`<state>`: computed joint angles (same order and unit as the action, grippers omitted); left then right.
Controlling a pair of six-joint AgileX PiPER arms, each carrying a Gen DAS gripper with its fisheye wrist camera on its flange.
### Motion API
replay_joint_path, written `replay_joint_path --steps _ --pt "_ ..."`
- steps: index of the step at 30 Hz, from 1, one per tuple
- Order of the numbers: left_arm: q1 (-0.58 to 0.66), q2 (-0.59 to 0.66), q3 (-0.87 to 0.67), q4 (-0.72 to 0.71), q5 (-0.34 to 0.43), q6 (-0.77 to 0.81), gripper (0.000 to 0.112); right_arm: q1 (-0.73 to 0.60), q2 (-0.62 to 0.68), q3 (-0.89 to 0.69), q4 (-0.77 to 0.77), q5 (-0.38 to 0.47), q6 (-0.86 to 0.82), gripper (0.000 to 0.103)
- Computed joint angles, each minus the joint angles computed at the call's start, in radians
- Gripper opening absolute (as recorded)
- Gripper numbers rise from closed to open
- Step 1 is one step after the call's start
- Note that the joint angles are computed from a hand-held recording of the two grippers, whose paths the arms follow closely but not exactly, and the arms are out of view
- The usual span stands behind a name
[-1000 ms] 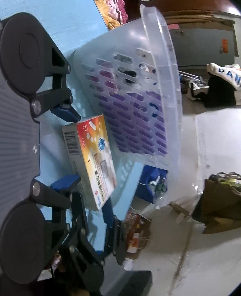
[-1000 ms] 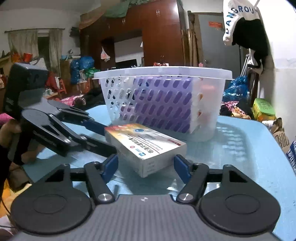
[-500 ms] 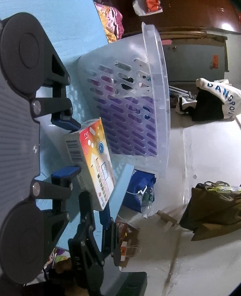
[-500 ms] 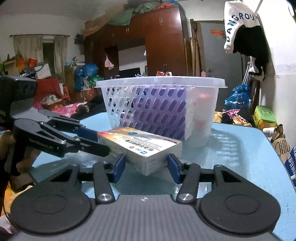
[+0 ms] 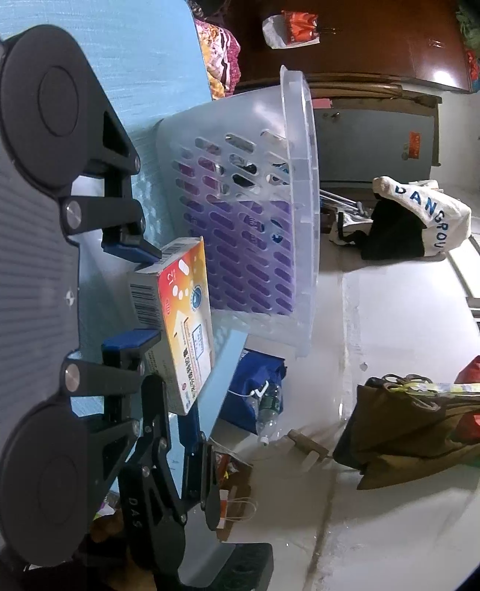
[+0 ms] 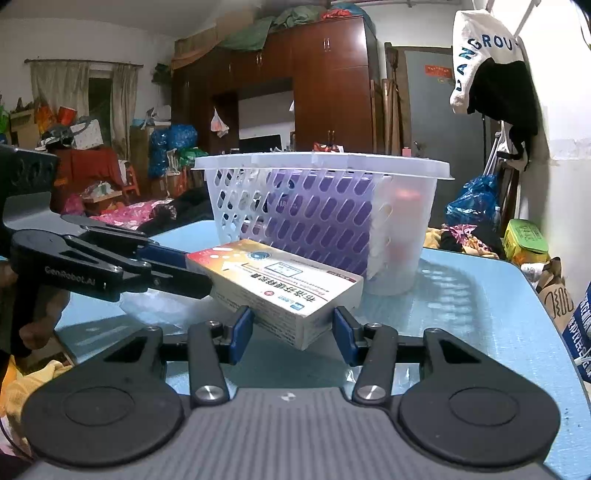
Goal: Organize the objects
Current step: 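Lift the white medicine box with both grippers over the basket and release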
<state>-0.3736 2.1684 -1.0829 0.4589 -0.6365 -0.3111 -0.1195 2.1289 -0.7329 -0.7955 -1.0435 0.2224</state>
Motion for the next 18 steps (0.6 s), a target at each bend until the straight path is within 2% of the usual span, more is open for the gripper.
replay_joint_path --steps 6,11,14,18 --pt "-0.012 -0.010 0.045 -0.073 -0.066 0.054 0.043 0.008 -0.018 0.031 0.037 -0.021 -0.046 0.052" --pt "-0.043 -0.103 0.112 -0.173 -0.093 0.150 0.043 0.019 -0.119 0.081 0.061 -0.031 -0.072 0.052" --pt "-0.056 -0.181 0.103 -0.222 -0.040 0.199 0.043 0.039 -0.224 0.072 0.064 0.013 -0.056 0.052" --pt "-0.046 -0.241 0.001 -0.220 0.070 0.175 0.043 0.063 -0.312 -0.056 0.004 0.136 0.072 0.052"
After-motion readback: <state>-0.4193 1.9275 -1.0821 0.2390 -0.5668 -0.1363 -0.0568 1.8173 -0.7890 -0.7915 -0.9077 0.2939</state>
